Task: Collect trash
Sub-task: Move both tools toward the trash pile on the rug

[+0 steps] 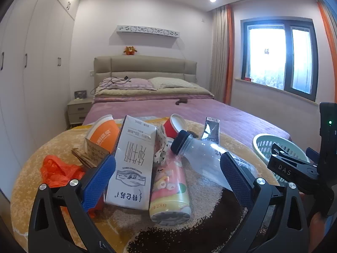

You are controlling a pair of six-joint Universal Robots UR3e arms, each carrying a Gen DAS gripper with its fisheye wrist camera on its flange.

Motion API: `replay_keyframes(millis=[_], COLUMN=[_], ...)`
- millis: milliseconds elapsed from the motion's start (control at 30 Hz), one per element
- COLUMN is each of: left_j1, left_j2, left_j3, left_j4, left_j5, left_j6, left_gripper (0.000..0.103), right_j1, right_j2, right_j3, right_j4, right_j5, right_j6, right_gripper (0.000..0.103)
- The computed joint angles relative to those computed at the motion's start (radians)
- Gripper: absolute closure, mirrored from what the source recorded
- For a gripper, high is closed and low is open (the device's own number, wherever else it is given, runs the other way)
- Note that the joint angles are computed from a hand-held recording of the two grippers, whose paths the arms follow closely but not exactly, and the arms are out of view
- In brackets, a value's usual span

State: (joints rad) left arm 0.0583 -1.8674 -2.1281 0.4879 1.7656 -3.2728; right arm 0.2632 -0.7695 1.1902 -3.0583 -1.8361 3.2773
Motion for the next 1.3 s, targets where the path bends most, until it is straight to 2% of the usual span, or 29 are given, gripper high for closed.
replay_keyframes(millis=[267, 433, 1300], left_j1=[0.014, 0.044, 0.074], left_j2=[-0.003, 0.019, 0.037], left_j3=[-0.011, -0.035, -0.045], left_j4=[0.014, 0.011, -0.012], left_j5=[-0.015, -0.078, -0.125], left_j6=[-0.009, -0.025, -0.03], left_gripper=[0.007, 0.007, 0.007], right_j1=[0.007, 0.005, 0.008], right_j2=[-0.001, -0.003, 0.004], right_j3=[-0.002, 0.0, 0.0], right_j4=[0.002, 0.003, -0.005], right_j5=[-0.016, -0.014, -0.02], right_j6=[-0.006, -0.005, -0.011], right_gripper=[0.006, 0.006, 0.006])
